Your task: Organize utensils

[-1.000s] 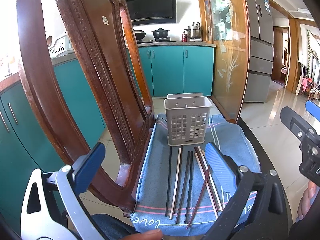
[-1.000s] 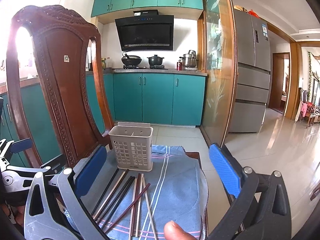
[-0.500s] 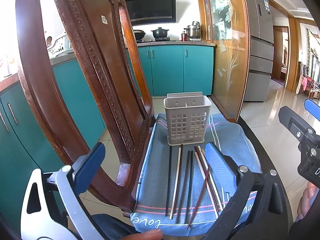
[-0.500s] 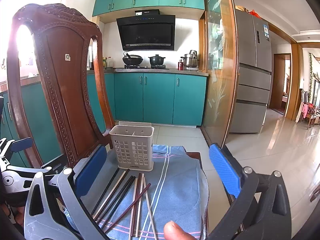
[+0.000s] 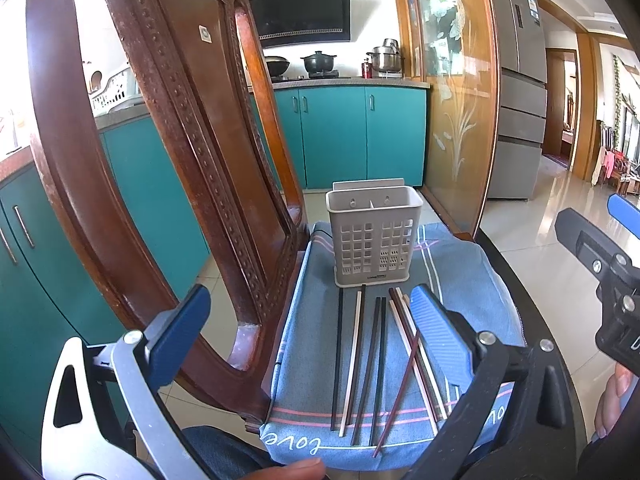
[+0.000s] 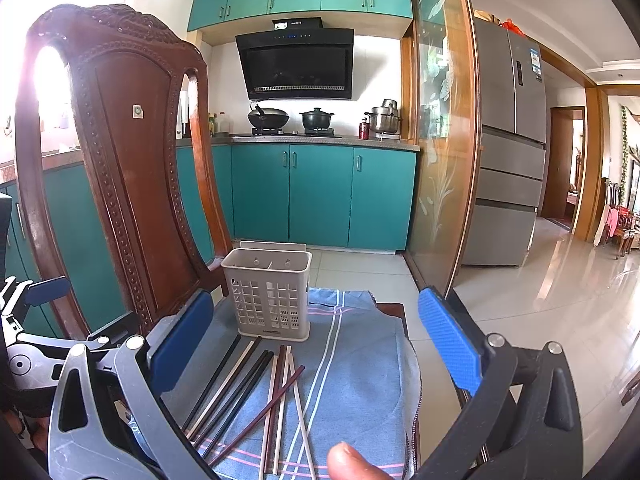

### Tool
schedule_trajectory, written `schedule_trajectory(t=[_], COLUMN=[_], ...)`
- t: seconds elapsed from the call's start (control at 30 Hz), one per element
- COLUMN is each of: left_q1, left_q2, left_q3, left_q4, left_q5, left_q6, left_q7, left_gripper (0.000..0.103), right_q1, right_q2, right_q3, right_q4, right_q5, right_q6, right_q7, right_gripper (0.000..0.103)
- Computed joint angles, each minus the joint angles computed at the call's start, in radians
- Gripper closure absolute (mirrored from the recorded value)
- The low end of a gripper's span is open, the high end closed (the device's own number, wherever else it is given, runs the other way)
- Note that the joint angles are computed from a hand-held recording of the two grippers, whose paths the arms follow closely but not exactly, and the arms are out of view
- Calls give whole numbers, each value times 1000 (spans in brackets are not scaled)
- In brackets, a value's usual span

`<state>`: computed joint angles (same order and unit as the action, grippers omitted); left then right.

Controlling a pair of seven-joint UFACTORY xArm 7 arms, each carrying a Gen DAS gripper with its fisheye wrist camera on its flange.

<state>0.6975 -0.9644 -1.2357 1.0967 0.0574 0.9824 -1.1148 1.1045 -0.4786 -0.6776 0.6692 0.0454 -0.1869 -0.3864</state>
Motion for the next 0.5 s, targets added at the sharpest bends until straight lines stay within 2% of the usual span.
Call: schedule_trajectory(t=[0.5], left_q1=[6], left_q2=[-3], left_q3=[-3], left_q4=[5], left_q5=[-8], left_q6=[2], left_q7=[8], left_gripper=[3], right_q1=[15], right_q2=[2], right_q3=[-14], right_q4=[2], right_q5=[-4], right_q6=[-1], right_q7=[-2], right_gripper=[2])
